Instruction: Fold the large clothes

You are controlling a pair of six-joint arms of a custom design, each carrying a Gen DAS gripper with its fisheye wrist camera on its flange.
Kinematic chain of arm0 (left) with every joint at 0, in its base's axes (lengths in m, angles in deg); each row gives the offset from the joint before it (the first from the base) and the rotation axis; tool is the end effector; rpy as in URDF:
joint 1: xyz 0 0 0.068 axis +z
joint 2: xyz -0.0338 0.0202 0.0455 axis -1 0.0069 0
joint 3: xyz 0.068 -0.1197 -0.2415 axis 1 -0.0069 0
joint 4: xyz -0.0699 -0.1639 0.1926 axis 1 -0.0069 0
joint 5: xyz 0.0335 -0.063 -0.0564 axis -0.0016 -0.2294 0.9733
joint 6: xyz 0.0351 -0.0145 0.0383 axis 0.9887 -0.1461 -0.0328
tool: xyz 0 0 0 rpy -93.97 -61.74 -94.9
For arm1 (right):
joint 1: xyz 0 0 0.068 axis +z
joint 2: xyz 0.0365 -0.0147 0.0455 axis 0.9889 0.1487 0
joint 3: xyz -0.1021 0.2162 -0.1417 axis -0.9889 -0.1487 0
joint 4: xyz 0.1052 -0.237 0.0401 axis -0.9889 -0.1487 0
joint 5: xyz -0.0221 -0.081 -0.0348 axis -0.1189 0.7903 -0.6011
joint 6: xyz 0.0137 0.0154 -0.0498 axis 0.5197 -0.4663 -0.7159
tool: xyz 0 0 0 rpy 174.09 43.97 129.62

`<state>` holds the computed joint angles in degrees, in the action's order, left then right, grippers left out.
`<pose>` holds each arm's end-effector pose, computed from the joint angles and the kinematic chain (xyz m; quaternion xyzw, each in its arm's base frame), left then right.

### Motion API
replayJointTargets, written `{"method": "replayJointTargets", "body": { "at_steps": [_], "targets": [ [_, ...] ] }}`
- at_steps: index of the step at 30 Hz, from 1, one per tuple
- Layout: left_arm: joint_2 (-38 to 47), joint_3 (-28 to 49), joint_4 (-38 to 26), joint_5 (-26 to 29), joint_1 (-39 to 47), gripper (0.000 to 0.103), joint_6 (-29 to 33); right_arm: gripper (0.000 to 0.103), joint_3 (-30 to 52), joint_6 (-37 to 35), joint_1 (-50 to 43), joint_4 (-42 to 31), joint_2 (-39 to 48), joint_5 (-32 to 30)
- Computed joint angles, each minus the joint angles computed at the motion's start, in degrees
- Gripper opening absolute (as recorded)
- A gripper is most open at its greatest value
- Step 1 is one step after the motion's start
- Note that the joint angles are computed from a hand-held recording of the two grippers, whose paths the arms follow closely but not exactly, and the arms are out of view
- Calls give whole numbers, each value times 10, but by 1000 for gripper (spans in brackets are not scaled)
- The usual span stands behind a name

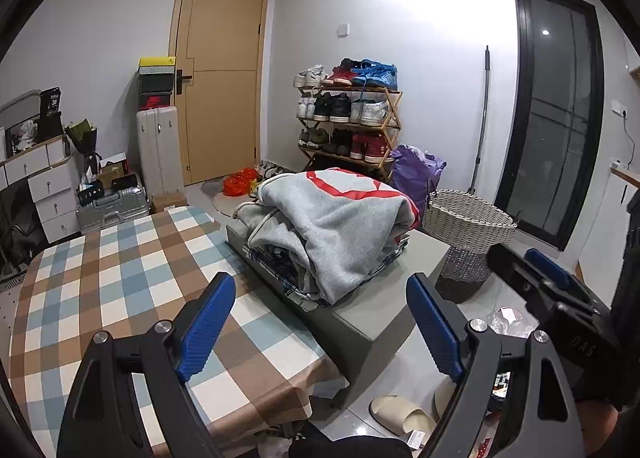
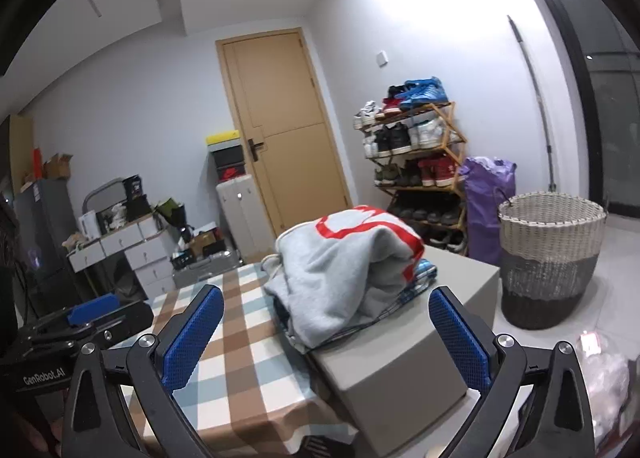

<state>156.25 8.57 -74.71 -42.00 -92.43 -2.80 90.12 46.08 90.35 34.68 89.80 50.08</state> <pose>0.3607 -0.0406 0.2583 0.2774 0.7811 -0.2531 0.4989 0.2280 0.0212 0.3504 0.2073 0.7739 -0.0091 0.5984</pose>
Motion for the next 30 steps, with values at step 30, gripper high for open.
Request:
{"method": "replayJointTargets", "body": {
  "at_steps": [30],
  "targets": [
    [-12,-10,1,11,6,84,0,103,-23,-14,26,25,-22,36]
  ]
}}
